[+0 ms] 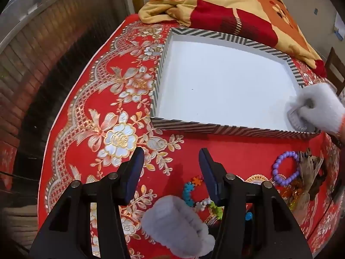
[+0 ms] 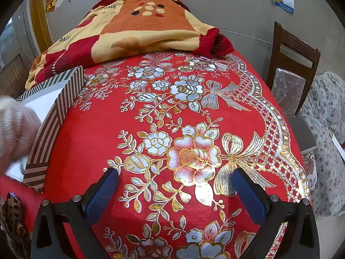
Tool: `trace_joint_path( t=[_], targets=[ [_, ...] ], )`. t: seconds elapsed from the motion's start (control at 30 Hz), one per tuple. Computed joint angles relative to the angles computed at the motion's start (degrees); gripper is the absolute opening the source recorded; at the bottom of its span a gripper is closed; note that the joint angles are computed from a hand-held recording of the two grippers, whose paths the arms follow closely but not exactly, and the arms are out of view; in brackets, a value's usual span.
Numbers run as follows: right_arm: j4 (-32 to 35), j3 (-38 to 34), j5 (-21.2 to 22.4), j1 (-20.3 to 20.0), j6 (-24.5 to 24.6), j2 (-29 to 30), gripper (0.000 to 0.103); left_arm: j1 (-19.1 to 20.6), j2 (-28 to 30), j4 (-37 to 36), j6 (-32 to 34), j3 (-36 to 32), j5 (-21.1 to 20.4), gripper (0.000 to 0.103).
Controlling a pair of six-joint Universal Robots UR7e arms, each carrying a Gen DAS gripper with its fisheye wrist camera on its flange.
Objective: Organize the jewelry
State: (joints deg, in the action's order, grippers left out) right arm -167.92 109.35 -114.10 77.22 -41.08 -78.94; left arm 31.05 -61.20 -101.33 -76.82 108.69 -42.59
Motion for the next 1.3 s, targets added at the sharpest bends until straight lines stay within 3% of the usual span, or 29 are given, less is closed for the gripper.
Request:
trace_joint_path(
  t=[0.27,0.37,0.83,0.9,1.07,1.2,1.3],
  targets=[
    [0.01,0.0,-0.01,0.0,0.0,0.0,0.103,-0.73,-0.41,-6.14,0.5,3.08,-1.16,0.052],
    [0.01,0.0,-0.01,0.0,0.0,0.0,0.103,-1.27,-0.87,-1.83,-1.6,1.75,-2.72,0.052],
    [0.26,0.26,0.41,-0.58,-0.36,-0.65,0.103,-6.4,0.39,1.72,-3.94,0.66,-2.55,0.052],
    [0.52,0.41,-1.76,0.02,1.7,-0.72,0.103,-7.13,0.41,1.92,-4.12,0.64,-2.52,0.052],
    [14.21,-2.75,-9.45,3.12,9.65,-0.74,0.103,-9.07,-0.31,1.04,-4.53,1.91,-2.52,0.052],
    [20.75,0.91,-9.34,3.64,12.08,-5.74,0.103,-10.01,-0.85,0.08,-5.06,2.89,-2.99,0.052],
    [23.75,5.03,-5.56,3.76,13.77,-11.25,0.103,-10.65,-0.8,-0.59,-5.66,3.35,-3.57,0.052]
  ],
)
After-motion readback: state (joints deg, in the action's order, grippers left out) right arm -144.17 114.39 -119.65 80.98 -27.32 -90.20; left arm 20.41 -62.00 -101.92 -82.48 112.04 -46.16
